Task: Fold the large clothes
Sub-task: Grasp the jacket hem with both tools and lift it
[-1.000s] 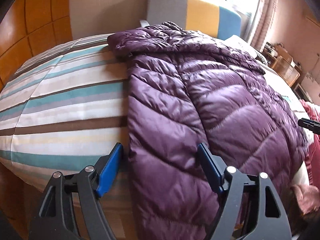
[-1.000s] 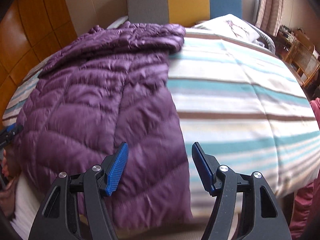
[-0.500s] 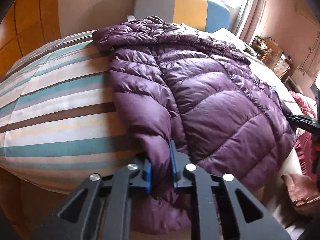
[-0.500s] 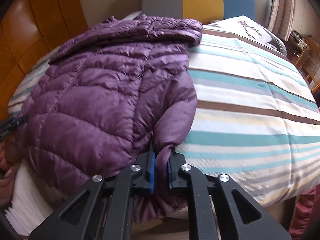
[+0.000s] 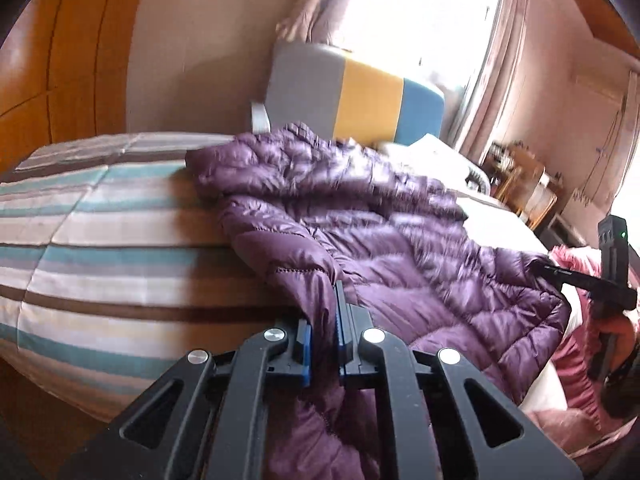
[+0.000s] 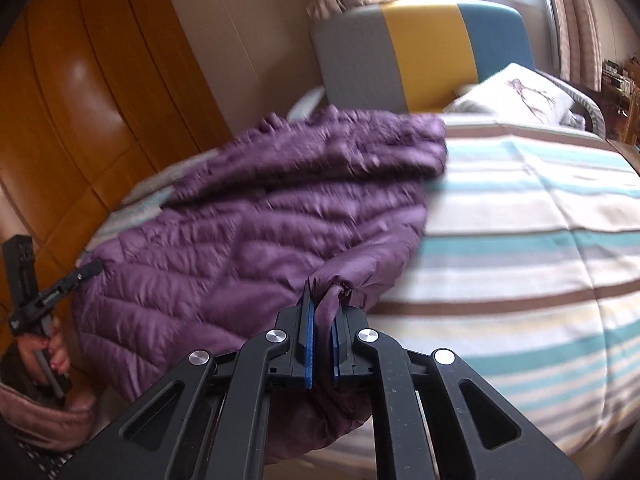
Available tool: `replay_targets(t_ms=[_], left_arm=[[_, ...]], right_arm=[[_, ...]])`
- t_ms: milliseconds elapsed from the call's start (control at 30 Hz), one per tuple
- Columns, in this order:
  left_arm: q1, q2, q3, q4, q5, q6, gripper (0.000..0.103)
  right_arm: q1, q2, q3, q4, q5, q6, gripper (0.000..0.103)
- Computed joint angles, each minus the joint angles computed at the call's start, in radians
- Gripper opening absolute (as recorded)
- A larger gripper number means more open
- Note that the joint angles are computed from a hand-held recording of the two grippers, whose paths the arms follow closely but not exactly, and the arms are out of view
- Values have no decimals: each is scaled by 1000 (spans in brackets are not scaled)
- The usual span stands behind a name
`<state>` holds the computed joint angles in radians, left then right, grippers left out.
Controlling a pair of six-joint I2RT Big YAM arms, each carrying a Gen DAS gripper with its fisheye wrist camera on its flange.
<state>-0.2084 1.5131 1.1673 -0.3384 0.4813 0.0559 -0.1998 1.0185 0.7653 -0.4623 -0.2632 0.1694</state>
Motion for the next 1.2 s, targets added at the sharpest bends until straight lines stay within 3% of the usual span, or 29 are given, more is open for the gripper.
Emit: replay_targets(t_ms=[133,267,500,567,733,933,1200], left_arm=[[6,-36,-24,47,37,-25,7],[18,-65,-42,92,74,-70,7],[62,-130,-71,179,156,-176,7],[76,-145,-77,200,179,-213,7],[87,-120,-49,233,148,-260,7],[84,7,89,197,100,-314,7],[43,220,350,36,17,-316,7]], right_arm=[[2,-49,-18,76,-74,1,6],[-17,-116,-42,105,-134,-4,6],[-110,-237,-79,164,-314,6,6],[-112,-249,-72,171,-324,-7,6],[-86,-178,-24,239,-262,19,6],[-47,-4,81,295,-156,117,6],[-25,226,254,266,-40,190,6]])
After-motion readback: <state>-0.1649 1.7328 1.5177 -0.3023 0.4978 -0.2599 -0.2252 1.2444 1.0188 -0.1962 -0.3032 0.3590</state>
